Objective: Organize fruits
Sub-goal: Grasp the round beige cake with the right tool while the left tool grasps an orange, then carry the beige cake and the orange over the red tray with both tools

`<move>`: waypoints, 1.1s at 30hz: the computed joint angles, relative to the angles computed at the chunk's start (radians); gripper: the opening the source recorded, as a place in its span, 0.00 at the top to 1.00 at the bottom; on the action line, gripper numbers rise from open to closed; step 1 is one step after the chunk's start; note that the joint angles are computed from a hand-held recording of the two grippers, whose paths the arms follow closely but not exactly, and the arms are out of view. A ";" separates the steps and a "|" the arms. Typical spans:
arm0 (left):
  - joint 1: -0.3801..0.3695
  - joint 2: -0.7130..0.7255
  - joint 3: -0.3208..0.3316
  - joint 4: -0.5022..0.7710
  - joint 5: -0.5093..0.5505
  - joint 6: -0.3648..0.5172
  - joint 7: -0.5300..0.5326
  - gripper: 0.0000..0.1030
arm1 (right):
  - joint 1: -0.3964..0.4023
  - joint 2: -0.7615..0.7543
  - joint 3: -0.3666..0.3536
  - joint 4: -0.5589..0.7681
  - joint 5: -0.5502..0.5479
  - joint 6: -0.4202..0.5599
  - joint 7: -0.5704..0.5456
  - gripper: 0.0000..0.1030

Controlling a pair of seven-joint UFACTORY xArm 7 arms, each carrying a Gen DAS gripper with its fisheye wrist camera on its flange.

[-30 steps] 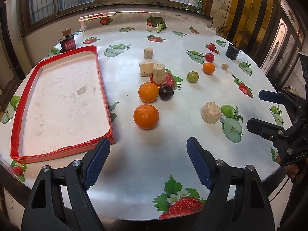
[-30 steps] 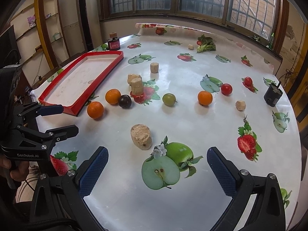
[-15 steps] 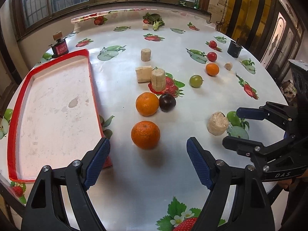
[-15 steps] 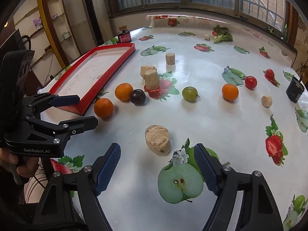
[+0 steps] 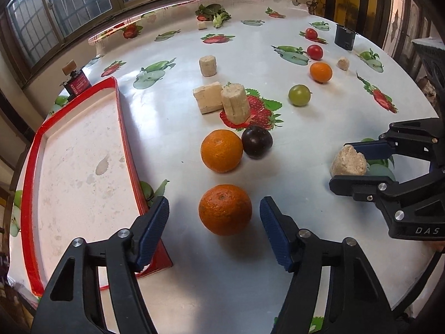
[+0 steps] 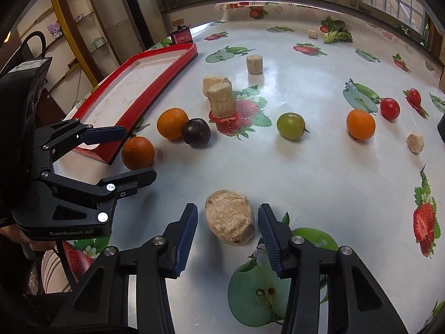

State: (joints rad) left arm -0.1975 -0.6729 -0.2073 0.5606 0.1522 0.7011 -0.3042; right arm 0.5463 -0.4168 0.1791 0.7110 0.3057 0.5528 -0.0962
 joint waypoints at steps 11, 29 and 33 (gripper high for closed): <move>-0.044 -0.030 0.086 -0.015 -0.166 0.005 0.056 0.67 | -0.011 -0.018 0.010 0.005 -0.037 0.007 0.012 0.66; 0.031 -0.282 0.137 -0.064 -0.207 0.063 0.078 0.67 | 0.001 -0.010 0.056 0.090 -0.107 0.021 0.079 0.67; 0.064 -0.323 0.148 -0.076 -0.197 0.081 0.084 0.67 | 0.017 0.020 0.066 0.123 -0.108 0.013 0.079 0.67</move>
State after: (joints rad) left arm -0.1339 -0.9959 -0.0590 0.4845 -0.0446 0.7824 -0.2203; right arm 0.5630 -0.3972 0.2448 0.8336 0.1975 0.5654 -0.0168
